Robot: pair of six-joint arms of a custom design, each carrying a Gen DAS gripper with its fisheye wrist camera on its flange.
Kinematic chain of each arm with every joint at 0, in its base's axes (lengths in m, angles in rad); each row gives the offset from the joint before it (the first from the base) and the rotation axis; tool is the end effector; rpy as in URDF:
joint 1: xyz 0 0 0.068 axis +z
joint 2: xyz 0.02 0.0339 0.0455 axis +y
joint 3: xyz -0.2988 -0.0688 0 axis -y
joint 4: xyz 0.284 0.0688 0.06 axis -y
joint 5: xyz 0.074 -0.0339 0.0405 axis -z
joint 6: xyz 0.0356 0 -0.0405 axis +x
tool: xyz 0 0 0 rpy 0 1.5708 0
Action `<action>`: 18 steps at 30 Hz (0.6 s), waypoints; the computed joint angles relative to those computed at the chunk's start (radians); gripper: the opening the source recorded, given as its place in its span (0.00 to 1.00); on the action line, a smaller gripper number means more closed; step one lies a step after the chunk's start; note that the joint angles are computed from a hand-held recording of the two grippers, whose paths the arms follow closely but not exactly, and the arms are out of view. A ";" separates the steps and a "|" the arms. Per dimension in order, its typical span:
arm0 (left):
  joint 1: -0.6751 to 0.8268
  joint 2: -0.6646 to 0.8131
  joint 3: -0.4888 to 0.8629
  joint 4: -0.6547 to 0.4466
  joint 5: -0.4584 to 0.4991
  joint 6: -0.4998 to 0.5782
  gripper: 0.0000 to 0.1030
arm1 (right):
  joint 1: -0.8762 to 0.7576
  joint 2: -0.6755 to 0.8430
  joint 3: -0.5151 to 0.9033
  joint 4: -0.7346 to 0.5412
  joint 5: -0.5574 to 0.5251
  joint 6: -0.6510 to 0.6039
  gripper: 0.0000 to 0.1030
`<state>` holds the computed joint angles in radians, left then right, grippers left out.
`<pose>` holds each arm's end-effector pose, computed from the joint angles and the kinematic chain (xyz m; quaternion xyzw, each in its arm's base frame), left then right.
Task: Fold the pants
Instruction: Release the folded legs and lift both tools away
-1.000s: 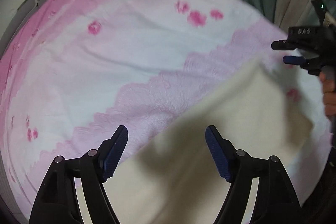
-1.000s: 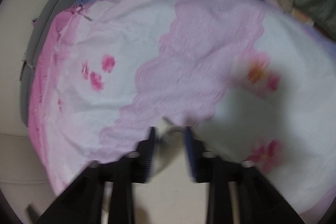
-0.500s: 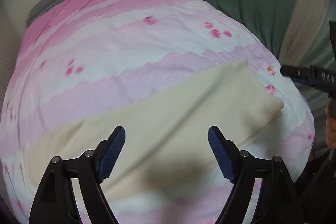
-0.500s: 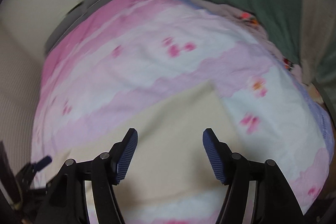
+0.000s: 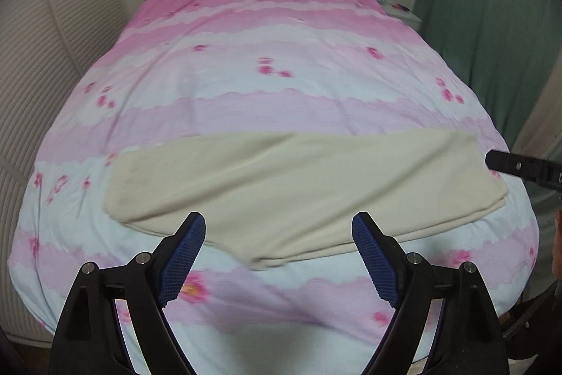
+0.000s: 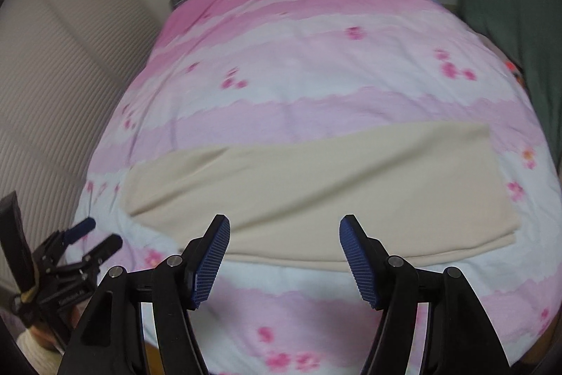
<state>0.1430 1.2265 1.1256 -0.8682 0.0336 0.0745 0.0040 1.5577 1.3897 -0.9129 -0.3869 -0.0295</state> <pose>0.2672 0.0373 0.3355 -0.0277 0.9546 0.0162 0.2963 0.3564 0.0149 0.3296 -0.0626 0.9511 0.1835 0.2403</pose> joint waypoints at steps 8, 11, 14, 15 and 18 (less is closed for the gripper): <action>0.515 0.236 0.165 -0.044 0.326 0.507 0.83 | 0.411 0.029 -0.011 0.112 0.223 0.402 0.64; 0.623 0.400 0.303 -0.079 0.364 0.620 0.83 | 0.544 0.105 0.040 0.137 0.297 0.534 0.64; 0.684 0.564 0.459 -0.121 0.395 0.708 0.83 | 0.652 0.205 0.127 0.151 0.374 0.617 0.64; 0.697 0.629 0.525 -0.139 0.406 0.729 0.83 | 0.679 0.243 0.168 0.143 0.390 0.634 0.64; 0.713 0.817 0.734 -0.221 0.433 0.752 0.79 | 0.738 0.394 0.347 0.077 0.422 0.663 0.64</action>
